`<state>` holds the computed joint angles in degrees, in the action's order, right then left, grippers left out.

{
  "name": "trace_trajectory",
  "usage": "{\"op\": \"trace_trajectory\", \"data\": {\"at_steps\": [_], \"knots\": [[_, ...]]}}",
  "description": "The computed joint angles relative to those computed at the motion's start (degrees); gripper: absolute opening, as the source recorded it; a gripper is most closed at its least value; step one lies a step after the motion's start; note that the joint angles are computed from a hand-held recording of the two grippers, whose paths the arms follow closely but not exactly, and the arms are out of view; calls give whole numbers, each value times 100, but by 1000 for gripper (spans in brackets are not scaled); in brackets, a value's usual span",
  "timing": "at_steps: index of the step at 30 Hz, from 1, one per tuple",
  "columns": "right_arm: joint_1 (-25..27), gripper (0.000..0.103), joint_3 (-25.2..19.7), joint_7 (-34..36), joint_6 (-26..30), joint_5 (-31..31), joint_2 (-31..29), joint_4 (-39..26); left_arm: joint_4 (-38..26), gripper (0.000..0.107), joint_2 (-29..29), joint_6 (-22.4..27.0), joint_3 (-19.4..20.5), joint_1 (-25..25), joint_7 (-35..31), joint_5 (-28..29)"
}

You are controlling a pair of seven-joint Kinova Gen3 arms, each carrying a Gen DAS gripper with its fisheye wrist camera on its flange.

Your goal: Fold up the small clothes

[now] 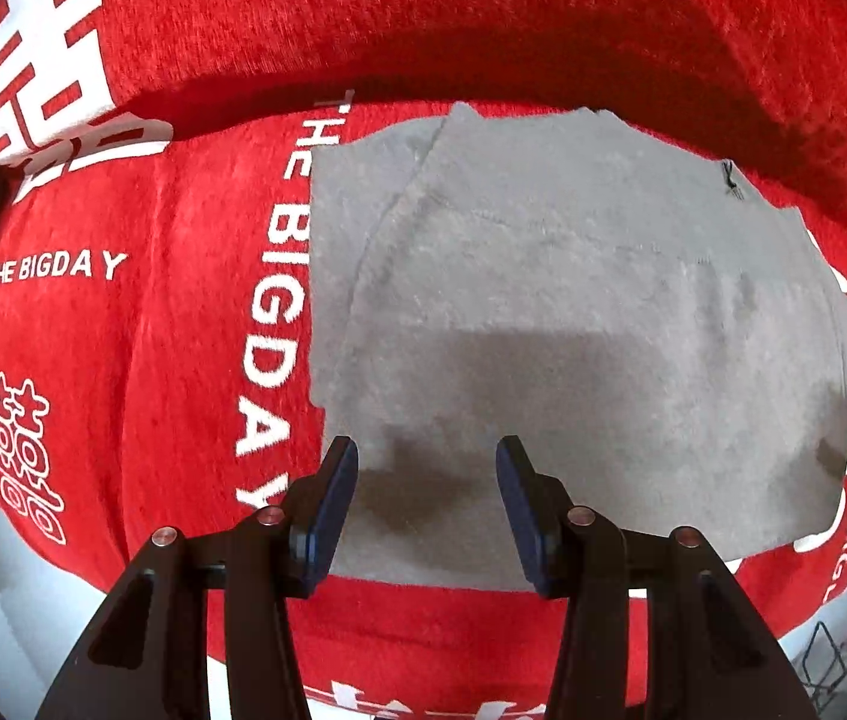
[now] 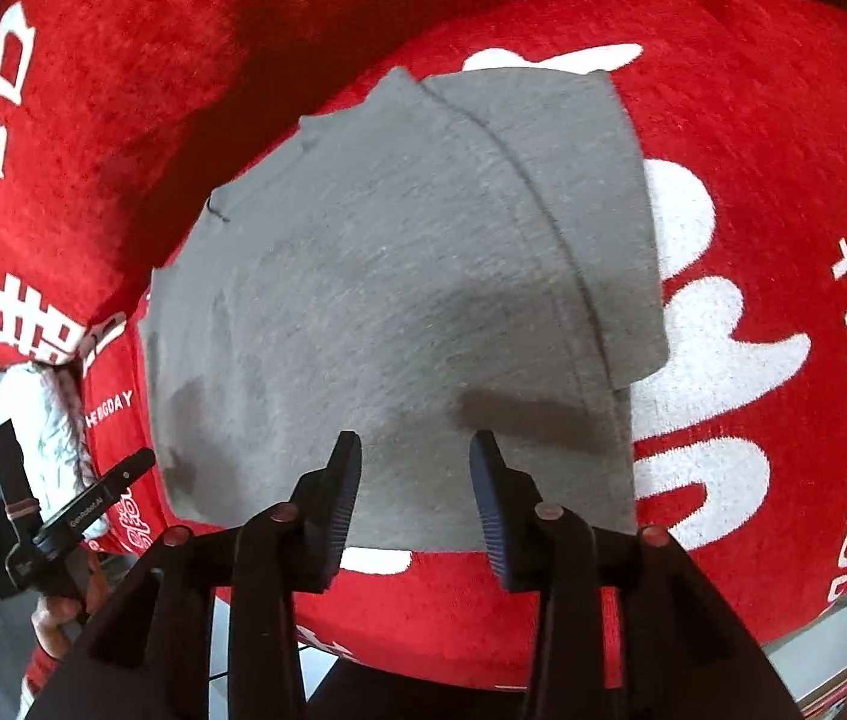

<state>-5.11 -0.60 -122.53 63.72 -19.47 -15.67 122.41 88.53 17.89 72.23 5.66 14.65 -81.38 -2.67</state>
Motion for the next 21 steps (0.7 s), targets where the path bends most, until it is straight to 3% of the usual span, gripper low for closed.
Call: {"op": "trace_trajectory", "data": {"at_steps": [7, 8, 9, 10, 14, 17, 21], "knots": [[-106, 58, -145, -31, 55, 189, 27, -162, 43, 53, 11, 23, 37, 144, 136, -66], [-123, 59, -158, -29, 47, 208, 30, -183, 47, 62, 10, 24, 40, 153, 168, -42], [-135, 59, -169, -38, 43, 223, 29, -191, 71, 84, -11, -8, 41, 167, 217, -22], [-148, 59, -179, -47, 28, 230, 24, -195, 98, 95, -42, -56, 41, 178, 254, -17], [-182, 62, -189, -61, -58, 227, 26, -169, 109, 95, -73, -104, 87, 270, 359, -42], [-214, 81, -229, -94, -155, 258, -9, -139, 39, 95, 0, -9, 103, 357, 475, -71], [-269, 81, -270, -127, -201, 310, -29, -129, 12, 95, 29, 39, 116, 431, 574, -86]]}}
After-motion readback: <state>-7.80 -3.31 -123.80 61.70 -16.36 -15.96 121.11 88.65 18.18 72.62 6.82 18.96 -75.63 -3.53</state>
